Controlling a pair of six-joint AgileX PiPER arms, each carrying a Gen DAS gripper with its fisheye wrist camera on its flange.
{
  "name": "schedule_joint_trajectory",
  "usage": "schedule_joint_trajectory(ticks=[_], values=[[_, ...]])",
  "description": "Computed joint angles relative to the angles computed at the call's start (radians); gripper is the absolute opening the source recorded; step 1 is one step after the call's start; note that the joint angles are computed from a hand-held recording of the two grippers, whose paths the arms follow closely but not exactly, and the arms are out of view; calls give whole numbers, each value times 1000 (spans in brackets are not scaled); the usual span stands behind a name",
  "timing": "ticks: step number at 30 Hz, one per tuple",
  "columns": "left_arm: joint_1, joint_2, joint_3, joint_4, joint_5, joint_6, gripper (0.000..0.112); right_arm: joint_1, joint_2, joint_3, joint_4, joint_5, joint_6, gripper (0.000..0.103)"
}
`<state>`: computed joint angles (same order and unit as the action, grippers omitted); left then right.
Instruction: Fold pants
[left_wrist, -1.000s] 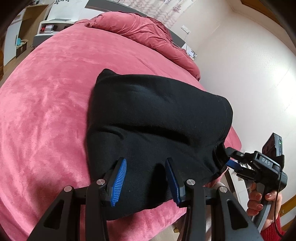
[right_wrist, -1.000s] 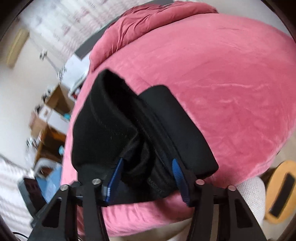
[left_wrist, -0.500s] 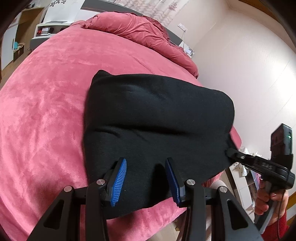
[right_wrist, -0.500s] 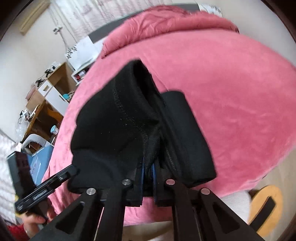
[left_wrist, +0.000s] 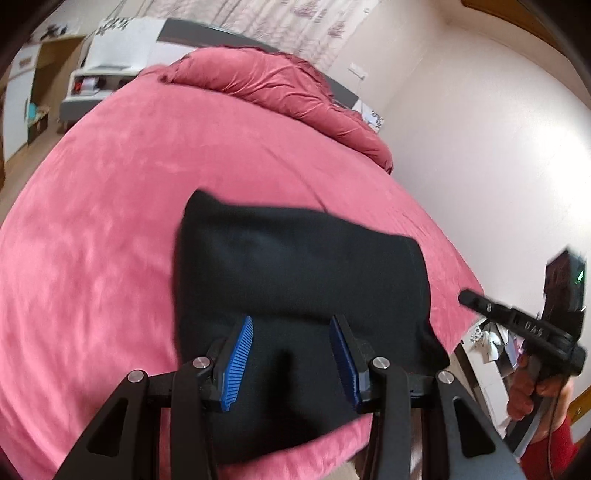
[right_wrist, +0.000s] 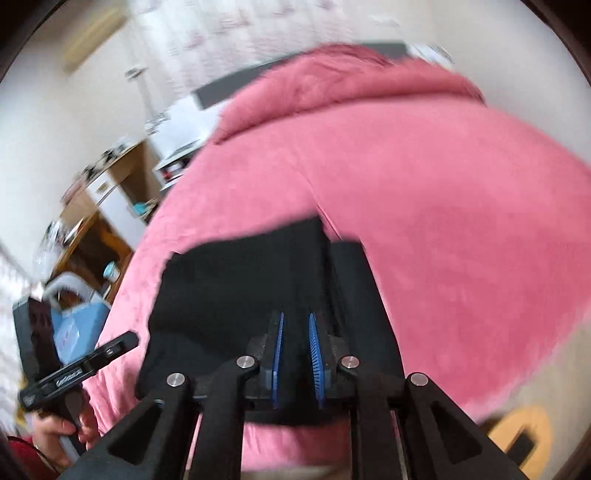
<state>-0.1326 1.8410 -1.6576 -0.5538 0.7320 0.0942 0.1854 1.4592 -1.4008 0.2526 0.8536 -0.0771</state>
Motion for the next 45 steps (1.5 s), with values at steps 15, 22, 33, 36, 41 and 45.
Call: schedule_joint_trajectory(ticks=[15,22,33,36,41,45], values=[[-138,193,-187,180,2,-63,44,72,638,-560,-165,111,84,0],[-107,-59,239,40,-137,153,44,120,560,-391,-241,-51,117,0],[39,-183,342,-171,-70,370,45,96,327,-207,-161,-78,51,51],[88,-109,252,-110,-51,228,47,36,245,-124,-67,-111,-11,71],[155,82,29,-138,103,100,56,-96,272,-166,75,34,-142,76],[164,161,-72,-184,171,118,63,-174,350,-225,171,154,-211,80]])
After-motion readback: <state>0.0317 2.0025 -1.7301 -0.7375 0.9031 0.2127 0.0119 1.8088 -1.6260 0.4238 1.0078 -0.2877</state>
